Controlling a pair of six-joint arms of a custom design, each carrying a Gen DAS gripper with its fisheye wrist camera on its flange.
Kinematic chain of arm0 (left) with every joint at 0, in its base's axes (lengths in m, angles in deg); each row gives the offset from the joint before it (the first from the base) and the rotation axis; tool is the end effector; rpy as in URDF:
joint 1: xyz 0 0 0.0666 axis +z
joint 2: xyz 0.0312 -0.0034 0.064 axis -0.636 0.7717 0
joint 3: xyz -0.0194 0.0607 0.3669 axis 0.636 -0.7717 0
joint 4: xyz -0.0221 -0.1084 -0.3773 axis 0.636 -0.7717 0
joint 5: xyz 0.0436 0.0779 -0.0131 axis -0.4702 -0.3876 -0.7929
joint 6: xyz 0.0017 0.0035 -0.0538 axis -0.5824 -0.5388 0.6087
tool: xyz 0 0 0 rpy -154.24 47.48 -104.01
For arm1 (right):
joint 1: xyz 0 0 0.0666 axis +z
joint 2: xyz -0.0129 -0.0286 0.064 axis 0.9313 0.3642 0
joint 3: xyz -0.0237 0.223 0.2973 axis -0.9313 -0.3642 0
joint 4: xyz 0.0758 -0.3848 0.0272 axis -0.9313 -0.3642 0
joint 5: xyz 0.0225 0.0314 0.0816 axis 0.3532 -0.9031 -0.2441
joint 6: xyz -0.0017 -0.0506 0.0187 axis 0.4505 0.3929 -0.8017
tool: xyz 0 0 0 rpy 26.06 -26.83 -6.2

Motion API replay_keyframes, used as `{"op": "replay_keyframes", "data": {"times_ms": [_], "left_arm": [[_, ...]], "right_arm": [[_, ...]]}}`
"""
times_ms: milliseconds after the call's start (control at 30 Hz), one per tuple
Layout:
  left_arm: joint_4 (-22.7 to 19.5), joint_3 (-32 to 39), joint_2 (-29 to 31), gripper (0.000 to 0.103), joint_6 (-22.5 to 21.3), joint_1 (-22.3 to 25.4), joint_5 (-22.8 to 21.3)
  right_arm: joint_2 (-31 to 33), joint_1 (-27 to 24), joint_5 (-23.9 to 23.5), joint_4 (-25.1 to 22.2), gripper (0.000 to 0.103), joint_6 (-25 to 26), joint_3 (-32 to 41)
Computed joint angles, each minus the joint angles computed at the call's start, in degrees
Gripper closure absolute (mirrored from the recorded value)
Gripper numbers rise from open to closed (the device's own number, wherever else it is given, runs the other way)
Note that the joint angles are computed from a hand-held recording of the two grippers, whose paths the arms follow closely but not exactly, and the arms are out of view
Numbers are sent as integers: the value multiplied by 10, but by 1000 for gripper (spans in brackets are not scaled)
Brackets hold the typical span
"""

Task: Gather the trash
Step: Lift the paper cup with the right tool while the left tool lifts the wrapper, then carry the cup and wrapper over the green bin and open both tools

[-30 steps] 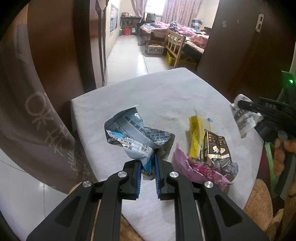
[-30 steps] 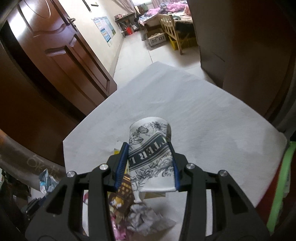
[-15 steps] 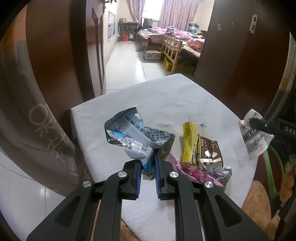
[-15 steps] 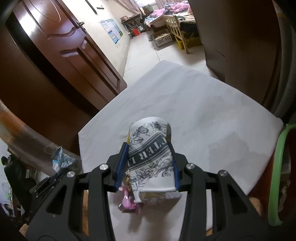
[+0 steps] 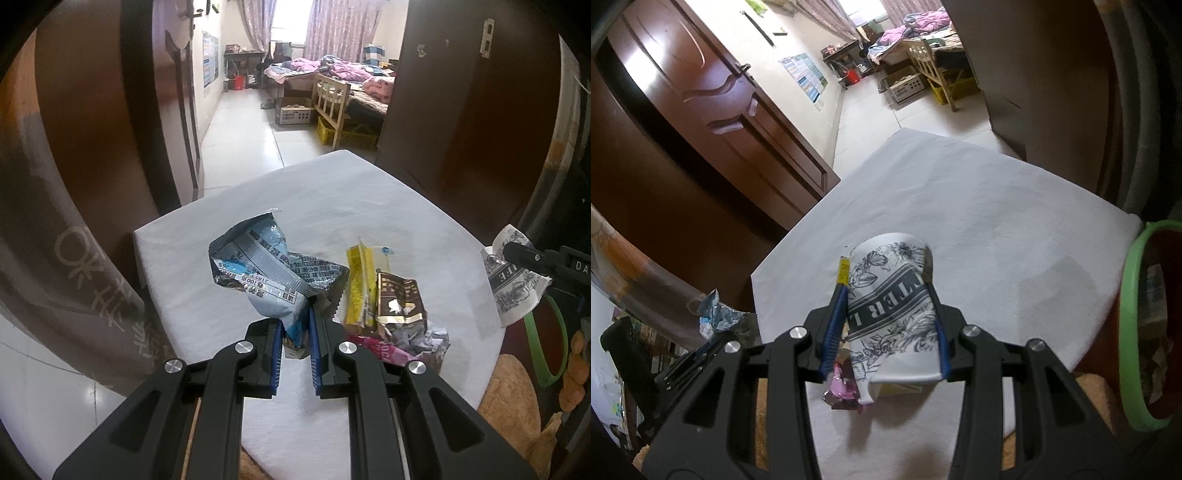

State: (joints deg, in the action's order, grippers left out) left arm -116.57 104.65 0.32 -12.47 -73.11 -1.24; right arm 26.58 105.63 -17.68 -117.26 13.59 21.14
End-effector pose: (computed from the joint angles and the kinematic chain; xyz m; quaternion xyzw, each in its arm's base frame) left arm 0.4216 -0.2780 0.4237 0.1706 0.9229 -0.1020 0.3296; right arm 0.3436 0.2456 0.4047 0.2319 0.8921 0.1825 0.3423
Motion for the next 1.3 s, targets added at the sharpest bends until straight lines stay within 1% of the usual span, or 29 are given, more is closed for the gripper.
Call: {"op": "replay_keyframes", "data": {"times_ms": [233,367,633,900,1033,1300], "left_arm": [[-9,16,7,93,-11,-19,-2],[-9,23,9,93,-22,-31,-11],[-10,34,15,93,-32,-51,-14],[-8,50,24,93,-33,-63,-13],[-5,61,31,93,-28,-68,-5],[-3,101,55,93,-20,-86,21]], "right_arm": [[-32,1,17,1,63,-17,-29],[-48,5,34,-4,63,-31,-41],[-101,14,72,-12,63,-68,-77],[-133,9,81,-18,63,-91,-102],[-146,7,88,-22,63,-92,-109],[-170,-4,106,-38,63,-77,-102]]}}
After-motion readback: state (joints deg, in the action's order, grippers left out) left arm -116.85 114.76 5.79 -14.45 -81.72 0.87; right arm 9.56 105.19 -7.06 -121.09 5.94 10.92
